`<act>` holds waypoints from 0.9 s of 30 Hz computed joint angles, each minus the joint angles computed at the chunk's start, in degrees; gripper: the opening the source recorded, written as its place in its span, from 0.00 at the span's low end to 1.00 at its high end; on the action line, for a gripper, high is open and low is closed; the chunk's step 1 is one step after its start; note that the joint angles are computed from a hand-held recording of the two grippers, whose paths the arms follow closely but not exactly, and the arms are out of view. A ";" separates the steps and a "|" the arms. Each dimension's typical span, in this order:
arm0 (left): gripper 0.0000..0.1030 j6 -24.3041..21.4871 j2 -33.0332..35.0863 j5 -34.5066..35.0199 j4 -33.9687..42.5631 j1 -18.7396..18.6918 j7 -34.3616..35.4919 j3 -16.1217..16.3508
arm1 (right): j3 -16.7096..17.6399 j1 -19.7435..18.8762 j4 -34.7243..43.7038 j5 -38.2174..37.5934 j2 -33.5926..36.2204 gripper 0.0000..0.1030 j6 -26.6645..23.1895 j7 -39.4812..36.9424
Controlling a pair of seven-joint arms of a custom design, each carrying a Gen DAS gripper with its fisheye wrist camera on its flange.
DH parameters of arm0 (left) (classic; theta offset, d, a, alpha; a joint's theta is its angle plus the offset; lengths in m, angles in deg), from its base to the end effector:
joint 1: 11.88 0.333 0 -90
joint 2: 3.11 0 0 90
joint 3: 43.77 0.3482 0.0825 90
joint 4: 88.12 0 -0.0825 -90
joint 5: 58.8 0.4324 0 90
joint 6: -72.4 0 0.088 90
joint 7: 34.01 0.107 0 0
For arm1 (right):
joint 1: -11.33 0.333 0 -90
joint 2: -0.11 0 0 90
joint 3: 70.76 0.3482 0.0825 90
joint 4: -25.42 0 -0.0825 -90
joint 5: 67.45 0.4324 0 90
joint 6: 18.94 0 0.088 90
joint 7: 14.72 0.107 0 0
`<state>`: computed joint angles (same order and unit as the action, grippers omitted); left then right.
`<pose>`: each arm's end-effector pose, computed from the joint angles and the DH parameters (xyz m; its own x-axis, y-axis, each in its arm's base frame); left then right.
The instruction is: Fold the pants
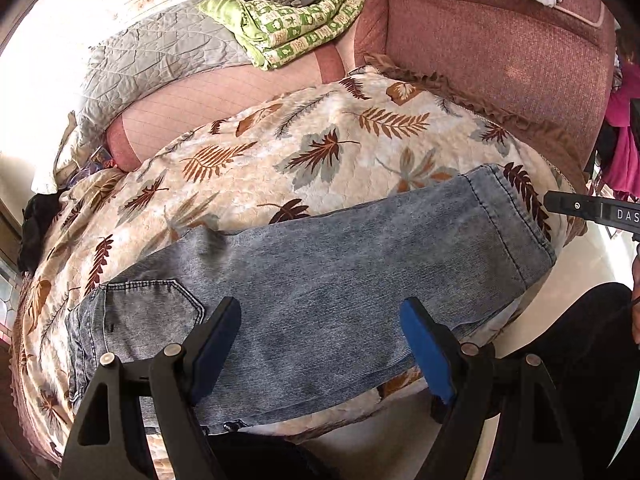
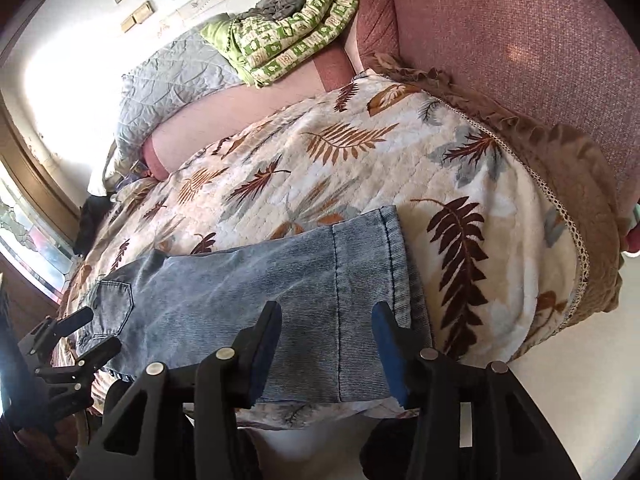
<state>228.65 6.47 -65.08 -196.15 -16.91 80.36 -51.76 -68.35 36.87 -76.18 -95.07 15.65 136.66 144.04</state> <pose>0.6801 -0.1475 0.5075 -0.4802 -0.8650 -0.1458 -0.6426 0.4601 -0.6127 0.6373 0.3537 0.4902 -0.2063 -0.9128 -0.3523 -0.7273 0.3840 -0.5689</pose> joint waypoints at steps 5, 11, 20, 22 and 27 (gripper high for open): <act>0.80 -0.37 0.29 0.93 0.30 -0.25 -0.70 0.19 | -0.03 -0.32 -1.14 0.38 -0.58 0.49 0.55 0.29; 0.80 -1.12 0.98 2.55 1.04 -0.67 -2.15 0.49 | 0.17 -0.75 -1.66 1.29 -0.65 0.49 0.44 -0.06; 0.80 -2.12 2.00 3.86 2.20 -0.90 -3.41 0.64 | 0.13 -0.95 -1.08 1.99 -0.03 0.55 -0.23 -0.96; 0.80 -2.38 2.22 3.88 2.47 -0.90 -3.52 0.60 | 0.11 -1.07 -1.12 2.20 -0.01 0.55 -0.14 -1.04; 0.80 -2.78 2.61 4.24 2.99 -1.02 -3.81 0.59 | 0.17 -1.24 -1.00 2.63 0.10 0.55 -0.08 -1.57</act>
